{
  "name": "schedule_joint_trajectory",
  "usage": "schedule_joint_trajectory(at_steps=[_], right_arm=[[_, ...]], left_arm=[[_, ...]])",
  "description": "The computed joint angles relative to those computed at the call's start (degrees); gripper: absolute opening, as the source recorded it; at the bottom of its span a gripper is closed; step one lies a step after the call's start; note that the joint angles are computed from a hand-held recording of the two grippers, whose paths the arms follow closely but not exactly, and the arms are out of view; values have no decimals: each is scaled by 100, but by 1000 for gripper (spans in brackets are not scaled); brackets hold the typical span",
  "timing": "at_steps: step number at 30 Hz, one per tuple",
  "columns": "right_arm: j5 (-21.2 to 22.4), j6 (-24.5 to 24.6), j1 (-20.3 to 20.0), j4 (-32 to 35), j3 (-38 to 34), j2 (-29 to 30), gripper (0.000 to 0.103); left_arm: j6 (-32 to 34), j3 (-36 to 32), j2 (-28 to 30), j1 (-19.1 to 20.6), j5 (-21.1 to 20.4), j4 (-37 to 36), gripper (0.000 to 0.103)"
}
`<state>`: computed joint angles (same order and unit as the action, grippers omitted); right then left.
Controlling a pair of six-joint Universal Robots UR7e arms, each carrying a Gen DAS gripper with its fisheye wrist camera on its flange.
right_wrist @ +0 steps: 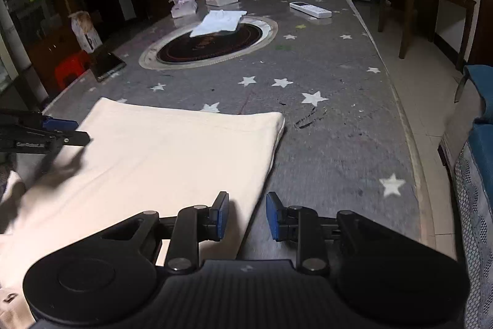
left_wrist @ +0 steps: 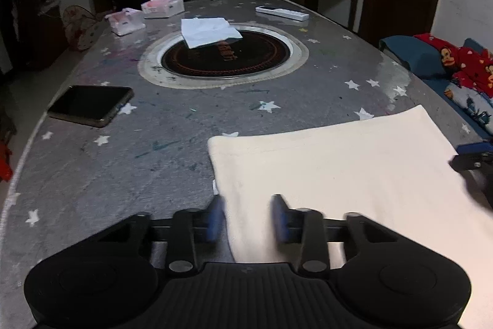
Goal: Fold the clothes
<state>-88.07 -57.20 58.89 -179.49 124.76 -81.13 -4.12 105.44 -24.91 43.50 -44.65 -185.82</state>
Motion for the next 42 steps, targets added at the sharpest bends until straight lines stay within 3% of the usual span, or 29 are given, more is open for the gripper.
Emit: schedule_joint_trajectory(at_steps=[1,4,8,23,26,30,34,38,42], right_arm=[[-20,-10,25,-47,-41,64,26],[-125,14,138,-62,-169,206,23],[-349,-122,367,-203,-324,456,9],[-744,-322,1057,-392,-1405,1696,7],[-753,-306,1117,-275,-1626,1844,12],[-757,-371,1133,-291,-1624,1798,17],[-446,-475,1036,-237,-1150,1312,19],[-162,-870,915,29,-452,657,27],[-5,-1437,751,200,319,100,27]], left_arm=[[38,-6,-5,22,-50,-42,18],[83,-23,-21,91,-146,-135,11],[307,-93,34,132,-16,-288,10],[1175,-972,151,708,350,-121,10],[1275,-1139,193,793,391,-108,11],[1307,-1124,227,770,613,-254,20],[1015,-811,75,676,655,-317,20],[800,-178,-148,429,319,-633,20],[515,455,-312,133,-105,-869,20]])
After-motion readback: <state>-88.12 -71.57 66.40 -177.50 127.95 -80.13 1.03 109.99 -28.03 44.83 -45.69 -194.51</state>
